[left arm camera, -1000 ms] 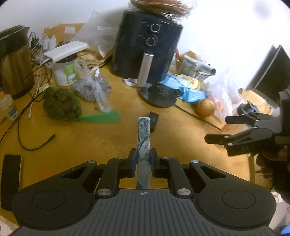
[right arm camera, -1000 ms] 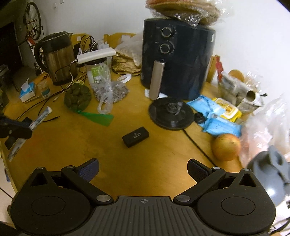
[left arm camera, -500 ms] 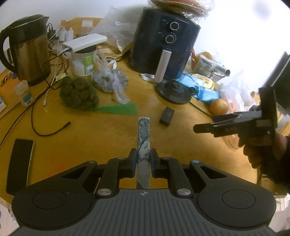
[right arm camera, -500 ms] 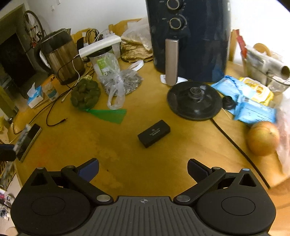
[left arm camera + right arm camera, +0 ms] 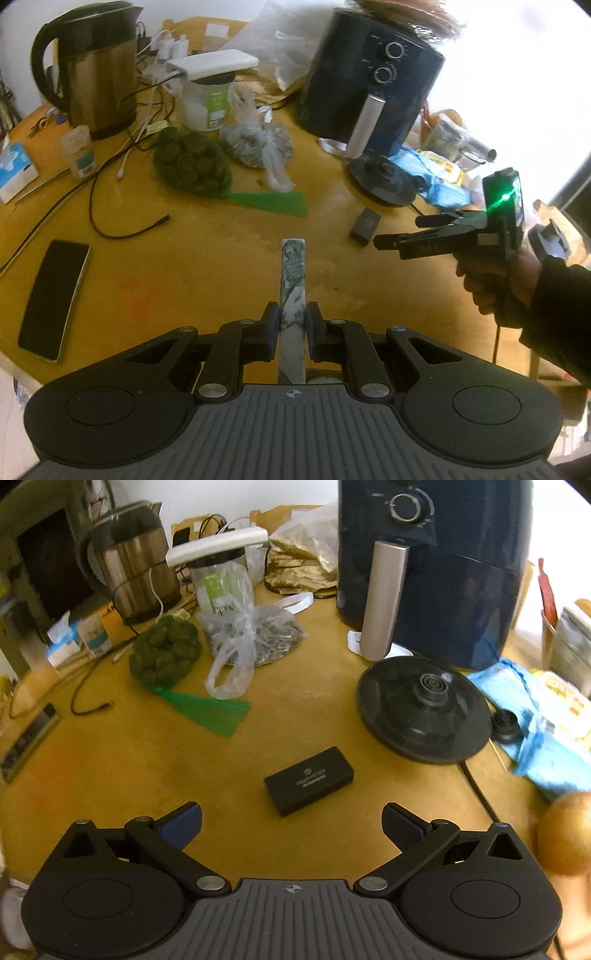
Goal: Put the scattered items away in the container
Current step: 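Move the right tool to the small black printed box while the left tool holds the stick, then close the right tool on the small black printed box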
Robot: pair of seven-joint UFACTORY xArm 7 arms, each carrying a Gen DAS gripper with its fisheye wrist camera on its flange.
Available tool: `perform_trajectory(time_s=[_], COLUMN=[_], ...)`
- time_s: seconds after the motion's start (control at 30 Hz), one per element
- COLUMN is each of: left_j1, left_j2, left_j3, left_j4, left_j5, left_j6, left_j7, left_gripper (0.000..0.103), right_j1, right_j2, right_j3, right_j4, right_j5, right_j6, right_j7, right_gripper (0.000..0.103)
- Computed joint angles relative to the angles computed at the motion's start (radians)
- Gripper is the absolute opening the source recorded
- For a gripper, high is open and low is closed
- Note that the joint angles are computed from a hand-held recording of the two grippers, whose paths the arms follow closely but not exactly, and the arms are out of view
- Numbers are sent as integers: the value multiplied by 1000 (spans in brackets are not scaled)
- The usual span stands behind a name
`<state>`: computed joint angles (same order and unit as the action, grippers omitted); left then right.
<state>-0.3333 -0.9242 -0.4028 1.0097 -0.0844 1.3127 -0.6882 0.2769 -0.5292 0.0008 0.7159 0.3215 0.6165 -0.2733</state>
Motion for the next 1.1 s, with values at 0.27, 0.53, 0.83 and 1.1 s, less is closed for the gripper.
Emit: perform_trajectory(time_s=[0.27,0.53,0.83,1.1], left_j1=[33,56,65,59], left_j2=[-23,-40,-31,-11], left_j3=[-14,-29,-40,-43], left_j4=[19,29,43,56], left_j5=[18,24,29,37], left_j6=[67,117,134,118], left_j7=[-55,-101,-122,-110], left_gripper=[16,16,16,16], right_j1=[31,29,16,5], right_j2=[113,210,237,217], right_j3=[-10,-2,-13,-2], right_j4=[35,74,99,89], right_j5=[-14,24,150,177], right_j6=[-66,-103,-52,-28], right_j7=[-159,-288,-402,-413], right_gripper=[100,94,77,72])
